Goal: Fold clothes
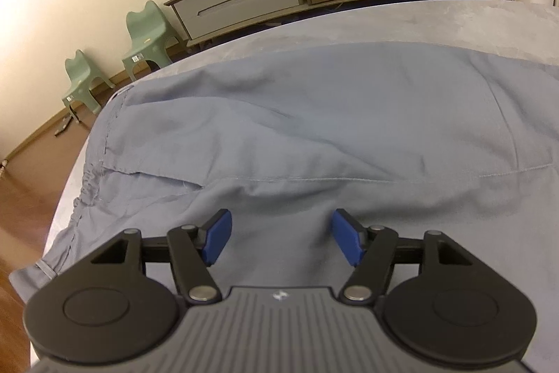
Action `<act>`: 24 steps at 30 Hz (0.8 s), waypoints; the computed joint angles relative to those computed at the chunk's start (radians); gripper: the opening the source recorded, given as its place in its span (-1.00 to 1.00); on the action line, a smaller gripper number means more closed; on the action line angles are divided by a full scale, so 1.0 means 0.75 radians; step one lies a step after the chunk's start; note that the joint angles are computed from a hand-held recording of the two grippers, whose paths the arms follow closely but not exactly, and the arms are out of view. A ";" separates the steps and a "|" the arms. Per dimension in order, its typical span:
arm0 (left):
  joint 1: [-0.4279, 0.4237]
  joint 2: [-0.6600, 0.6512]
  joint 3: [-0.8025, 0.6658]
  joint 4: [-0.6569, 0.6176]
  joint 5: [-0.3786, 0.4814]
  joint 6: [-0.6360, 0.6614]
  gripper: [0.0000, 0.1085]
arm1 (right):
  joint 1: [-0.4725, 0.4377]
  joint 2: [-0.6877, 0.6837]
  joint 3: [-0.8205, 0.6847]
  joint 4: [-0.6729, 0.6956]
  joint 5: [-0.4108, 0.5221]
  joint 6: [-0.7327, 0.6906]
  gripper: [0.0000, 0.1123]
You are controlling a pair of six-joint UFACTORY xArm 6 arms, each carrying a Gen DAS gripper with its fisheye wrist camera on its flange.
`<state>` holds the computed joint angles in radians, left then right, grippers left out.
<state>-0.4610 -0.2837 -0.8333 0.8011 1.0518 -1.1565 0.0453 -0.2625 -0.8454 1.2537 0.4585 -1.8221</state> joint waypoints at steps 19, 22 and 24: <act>0.024 -0.034 0.046 0.011 -0.062 0.010 0.17 | 0.435 0.062 0.114 0.390 -0.586 -0.627 -0.79; 0.023 -0.034 0.044 0.008 -0.063 0.007 0.17 | 0.385 0.114 0.023 0.391 -0.630 -0.568 -1.00; 0.020 -0.031 0.041 0.008 -0.058 0.003 0.18 | 0.322 0.171 -0.072 0.390 -0.648 -0.514 -1.00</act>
<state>-0.4461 -0.3072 -0.8025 0.8074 1.0081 -1.1541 0.2866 -0.1340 -0.8996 1.5463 -0.0272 -2.2075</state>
